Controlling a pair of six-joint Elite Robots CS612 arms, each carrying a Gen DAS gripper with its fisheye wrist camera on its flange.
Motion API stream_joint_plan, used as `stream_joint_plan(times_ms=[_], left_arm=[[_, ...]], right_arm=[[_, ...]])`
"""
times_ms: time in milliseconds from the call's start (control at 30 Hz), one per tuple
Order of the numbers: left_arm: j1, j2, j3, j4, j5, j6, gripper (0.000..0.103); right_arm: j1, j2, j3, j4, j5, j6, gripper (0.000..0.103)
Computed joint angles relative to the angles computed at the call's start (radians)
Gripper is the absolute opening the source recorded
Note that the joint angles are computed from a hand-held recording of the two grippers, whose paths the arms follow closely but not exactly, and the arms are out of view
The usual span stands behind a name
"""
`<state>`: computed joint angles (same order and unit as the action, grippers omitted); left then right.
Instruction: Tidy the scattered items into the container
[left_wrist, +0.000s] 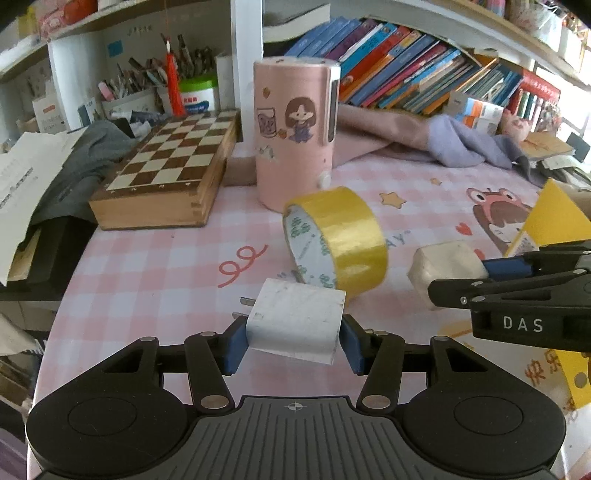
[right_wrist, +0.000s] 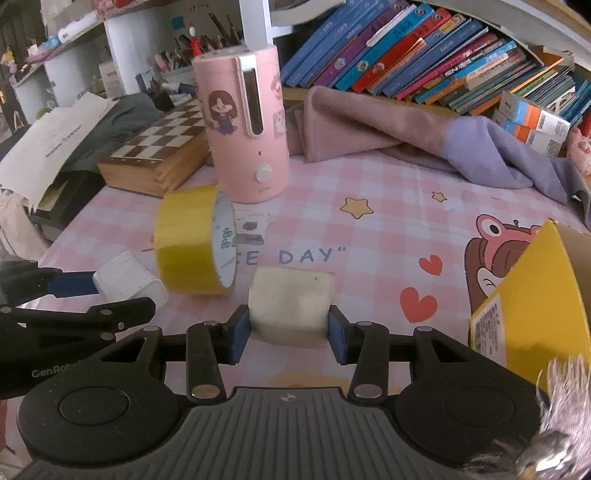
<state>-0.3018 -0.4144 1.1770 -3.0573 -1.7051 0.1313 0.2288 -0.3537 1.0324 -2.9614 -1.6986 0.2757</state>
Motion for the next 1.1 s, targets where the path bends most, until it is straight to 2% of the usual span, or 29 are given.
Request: stream_joint_plan(times_ms=[467,1100], left_arm=[[-0.003,-0.077,0.158,-0.143,-0.032,-0.013,0.052],[0.012,-0.177,0.365,-0.339,-0.092,-0.031,0.052]], right_arm=[[0.02,-0.082,0.16,-0.125,-0.034,-0.003,0.041],[0.067,-0.172,0.338,-0.271,-0.089,0.007,0.041]])
